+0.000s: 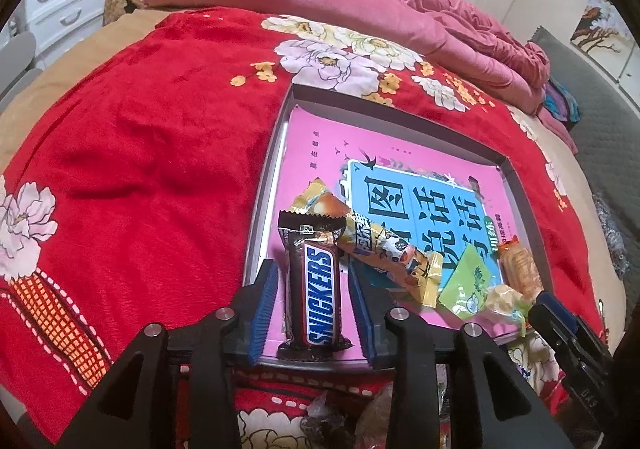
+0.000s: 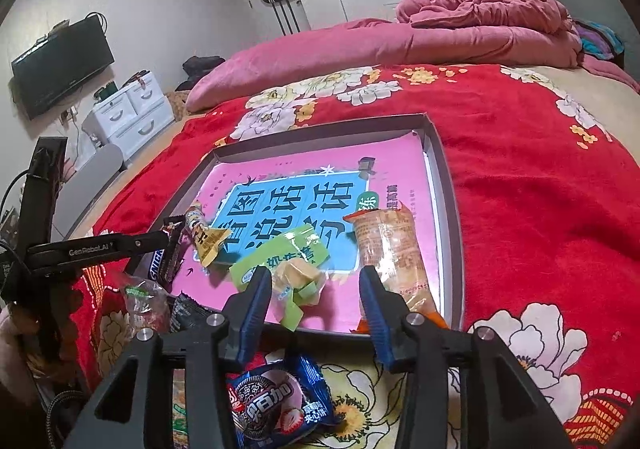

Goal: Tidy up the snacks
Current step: 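Lower the Snickers bar into the tray and open the left gripper, then withdraw both open grippers from the tray back toward the snack pile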

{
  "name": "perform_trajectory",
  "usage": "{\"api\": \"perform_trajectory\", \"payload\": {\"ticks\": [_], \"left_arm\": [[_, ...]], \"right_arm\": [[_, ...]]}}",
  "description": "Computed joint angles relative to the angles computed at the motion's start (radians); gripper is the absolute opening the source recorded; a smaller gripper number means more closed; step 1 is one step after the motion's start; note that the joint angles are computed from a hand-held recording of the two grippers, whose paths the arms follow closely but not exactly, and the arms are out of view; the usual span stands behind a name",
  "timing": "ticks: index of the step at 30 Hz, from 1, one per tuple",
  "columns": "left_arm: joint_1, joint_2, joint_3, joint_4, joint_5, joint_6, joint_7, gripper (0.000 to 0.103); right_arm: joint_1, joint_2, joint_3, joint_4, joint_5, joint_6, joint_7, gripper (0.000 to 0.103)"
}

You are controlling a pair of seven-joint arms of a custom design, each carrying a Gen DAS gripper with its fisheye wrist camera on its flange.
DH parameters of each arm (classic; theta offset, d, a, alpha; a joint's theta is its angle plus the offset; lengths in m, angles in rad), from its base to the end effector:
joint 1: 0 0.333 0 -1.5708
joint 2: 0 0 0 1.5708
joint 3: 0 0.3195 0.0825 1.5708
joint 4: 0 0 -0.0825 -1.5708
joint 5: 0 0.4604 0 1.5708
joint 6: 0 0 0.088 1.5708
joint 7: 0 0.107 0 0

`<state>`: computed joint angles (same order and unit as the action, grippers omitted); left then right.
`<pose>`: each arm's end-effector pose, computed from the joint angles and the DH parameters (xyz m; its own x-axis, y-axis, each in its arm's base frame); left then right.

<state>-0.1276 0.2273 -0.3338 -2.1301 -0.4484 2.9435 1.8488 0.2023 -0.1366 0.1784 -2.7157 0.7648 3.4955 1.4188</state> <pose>0.6089 -0.2663 0.3190 -0.3493 -0.9072 0.2346 -0.8191 0.1741 -0.5466 0.4618 0.0940 0.3032 -0.1813 -0.9524 -0.2452 -0.6306 0.3038 -0.7141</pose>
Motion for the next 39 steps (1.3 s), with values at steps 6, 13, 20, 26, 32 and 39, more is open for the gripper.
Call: {"api": "perform_trajectory", "payload": {"ticks": [6, 13, 20, 26, 32, 39], "left_arm": [[-0.002, -0.011, 0.005, -0.007, 0.01, 0.003, -0.011, 0.049], [0.008, -0.03, -0.008, -0.019, -0.046, 0.004, 0.027, 0.06], [0.003, -0.059, -0.008, -0.041, -0.076, 0.013, 0.055, 0.063], [-0.005, -0.086, -0.008, -0.058, -0.153, 0.005, 0.127, 0.063], [-0.024, -0.115, 0.002, -0.073, -0.245, -0.023, 0.219, 0.066], [-0.061, -0.137, 0.031, -0.09, -0.261, -0.03, 0.254, 0.069]], "right_arm": [[0.005, -0.008, -0.008, -0.008, -0.018, 0.007, 0.027, 0.051], [0.001, -0.013, -0.001, -0.013, -0.021, 0.016, 0.031, 0.054], [0.005, -0.022, 0.003, -0.02, -0.015, 0.03, 0.027, 0.058], [0.013, -0.03, 0.001, -0.029, -0.021, 0.048, 0.038, 0.062], [0.016, -0.041, 0.003, -0.037, -0.014, 0.056, 0.036, 0.066], [0.019, -0.058, 0.017, -0.047, 0.007, 0.07, 0.025, 0.068]]}}
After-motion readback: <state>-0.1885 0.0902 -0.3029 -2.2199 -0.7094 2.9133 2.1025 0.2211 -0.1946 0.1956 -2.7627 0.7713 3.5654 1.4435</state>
